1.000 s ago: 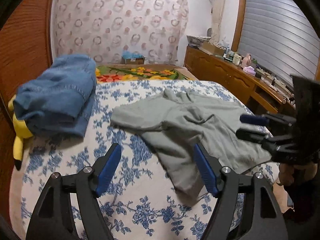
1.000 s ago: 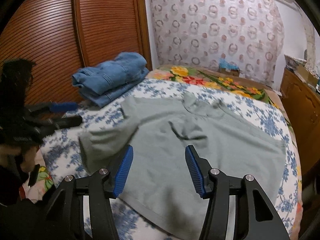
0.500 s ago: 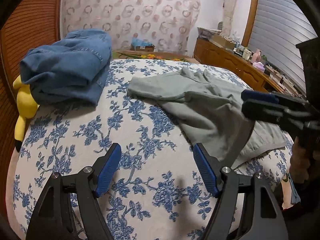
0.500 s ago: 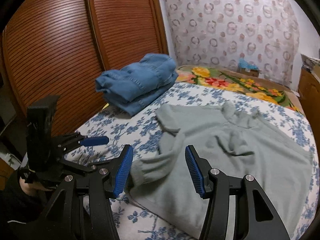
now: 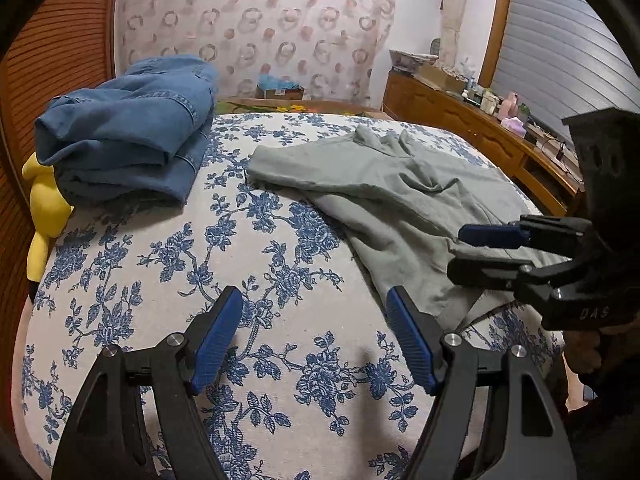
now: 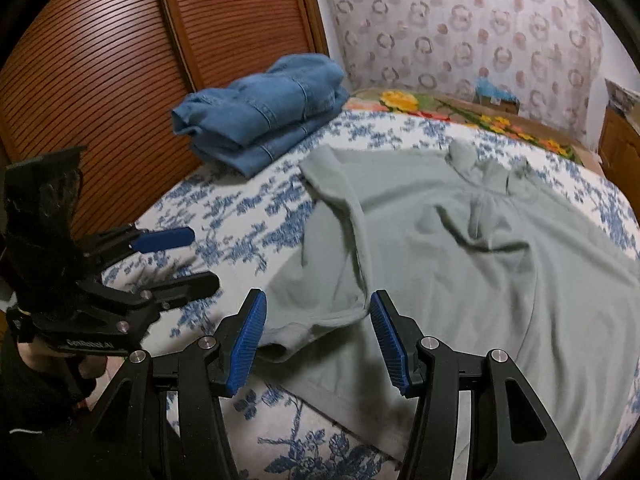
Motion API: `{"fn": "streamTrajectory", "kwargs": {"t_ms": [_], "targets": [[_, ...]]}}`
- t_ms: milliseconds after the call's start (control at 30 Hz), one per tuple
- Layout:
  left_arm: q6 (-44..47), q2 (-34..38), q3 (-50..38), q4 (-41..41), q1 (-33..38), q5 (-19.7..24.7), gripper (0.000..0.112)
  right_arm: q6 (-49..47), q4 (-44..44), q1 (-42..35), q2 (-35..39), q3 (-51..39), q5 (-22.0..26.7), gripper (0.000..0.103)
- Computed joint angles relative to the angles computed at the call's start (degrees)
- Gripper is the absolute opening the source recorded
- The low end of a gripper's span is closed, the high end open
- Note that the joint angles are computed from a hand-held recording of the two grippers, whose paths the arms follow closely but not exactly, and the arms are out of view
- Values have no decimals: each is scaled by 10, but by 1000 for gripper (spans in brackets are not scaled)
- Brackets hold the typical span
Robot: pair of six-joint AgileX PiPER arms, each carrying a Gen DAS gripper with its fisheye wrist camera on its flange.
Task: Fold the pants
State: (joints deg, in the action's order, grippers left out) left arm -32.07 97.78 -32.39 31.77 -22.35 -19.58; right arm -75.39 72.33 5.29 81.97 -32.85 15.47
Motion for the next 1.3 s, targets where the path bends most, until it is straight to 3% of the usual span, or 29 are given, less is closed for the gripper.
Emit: {"fn": "streamTrajectory", "kwargs": {"t_ms": [400, 600, 633, 833, 1033, 1300], "targets": [[12, 3, -2, -15, -14, 9, 75, 75, -63, -14, -36, 24, 35, 56], [20, 8, -4, -26, -22, 11, 75, 66, -60, -32, -50, 39, 59, 56], [21, 8, -4, -28, -24, 11, 75, 53, -50, -36, -47, 39, 64, 54], [24, 7, -11, -35, -30, 19, 75, -17, -5, -66, -36, 34, 120, 12], [5, 0, -32, -16, -47, 33, 75, -43, -5, -126, -83, 43, 156, 7], [-98, 9, -79, 78, -71, 46, 75, -62, -57, -292, -156, 57, 255, 7]]}}
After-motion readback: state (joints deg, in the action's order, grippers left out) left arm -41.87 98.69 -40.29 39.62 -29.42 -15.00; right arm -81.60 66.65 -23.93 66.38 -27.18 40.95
